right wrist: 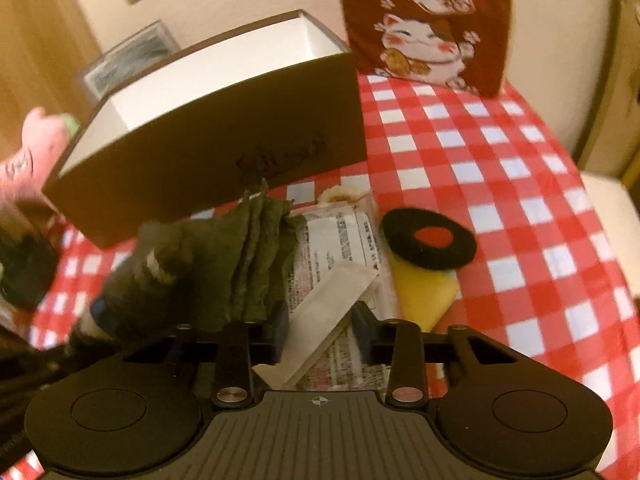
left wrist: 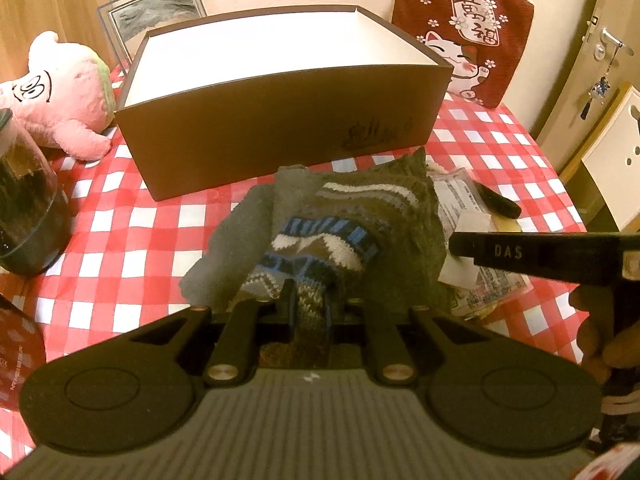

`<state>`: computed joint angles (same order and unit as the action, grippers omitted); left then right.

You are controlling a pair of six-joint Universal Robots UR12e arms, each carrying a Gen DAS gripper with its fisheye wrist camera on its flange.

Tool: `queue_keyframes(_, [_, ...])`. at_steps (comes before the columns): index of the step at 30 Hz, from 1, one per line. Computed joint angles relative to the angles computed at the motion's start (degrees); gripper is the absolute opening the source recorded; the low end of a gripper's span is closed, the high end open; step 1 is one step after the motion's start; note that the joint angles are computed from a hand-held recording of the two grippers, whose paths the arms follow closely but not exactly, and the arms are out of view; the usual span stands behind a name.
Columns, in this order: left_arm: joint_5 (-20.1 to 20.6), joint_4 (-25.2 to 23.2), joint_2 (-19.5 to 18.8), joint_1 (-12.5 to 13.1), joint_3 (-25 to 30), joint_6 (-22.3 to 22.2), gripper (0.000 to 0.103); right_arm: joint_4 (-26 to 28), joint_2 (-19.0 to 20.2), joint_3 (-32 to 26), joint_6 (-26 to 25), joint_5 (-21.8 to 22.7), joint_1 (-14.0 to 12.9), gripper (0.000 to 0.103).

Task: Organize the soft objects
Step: 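Grasp the white paper card with the right tool while the left tool lifts the sock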

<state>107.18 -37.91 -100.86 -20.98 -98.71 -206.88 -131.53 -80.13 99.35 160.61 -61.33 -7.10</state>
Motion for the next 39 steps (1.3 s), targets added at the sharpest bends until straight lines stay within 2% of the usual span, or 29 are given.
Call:
queue_keyframes(4, [0.1, -0.5, 0.0, -0.1, 0.2, -0.4, 0.012, 0.6, 0.0, 0.1, -3.0, 1.2, -0.7, 0.026])
queue_keyframes(9, [0.6, -0.8, -0.1, -0.5, 0.6, -0.7, 0.012, 2.3, -0.2, 0.5, -9.0, 4.7, -2.1, 0.021])
queue_keyframes(11, [0.8, -1.0, -0.3, -0.7, 0.8, -0.8, 0.012, 2.3, -0.2, 1.0, -9.8, 6.4, -2.6, 0.012])
queue_keyframes(17, [1.9, -1.0, -0.5, -1.2, 1.3, -1.0, 0.012, 2.4, -0.3, 1.2, -10.8, 12.5, -4.1, 0.002])
queue_keyframes(23, [4.0, -0.9, -0.8, -2.1, 2.4, -1.7, 0.011, 5.0, -0.7, 0.5, -13.2, 16.5, -5.1, 0.0])
queue_keyframes(32, [7.0, -1.7, -1.2, -3.5, 4.4, -4.0, 0.01, 8.7, -0.6, -1.0, -17.6, 19.9, -6.5, 0.0])
queue_keyframes(37, [7.3, -4.2, -1.3, -3.8, 5.0, -7.2, 0.01, 14.9, 0.3, -2.8, -22.9, 17.7, -6.1, 0.0])
queue_keyframes(39, [7.2, -4.9, -1.3, -3.9, 4.9, -8.5, 0.01, 15.4, 0.6, -2.8, -22.5, 16.8, -6.1, 0.001])
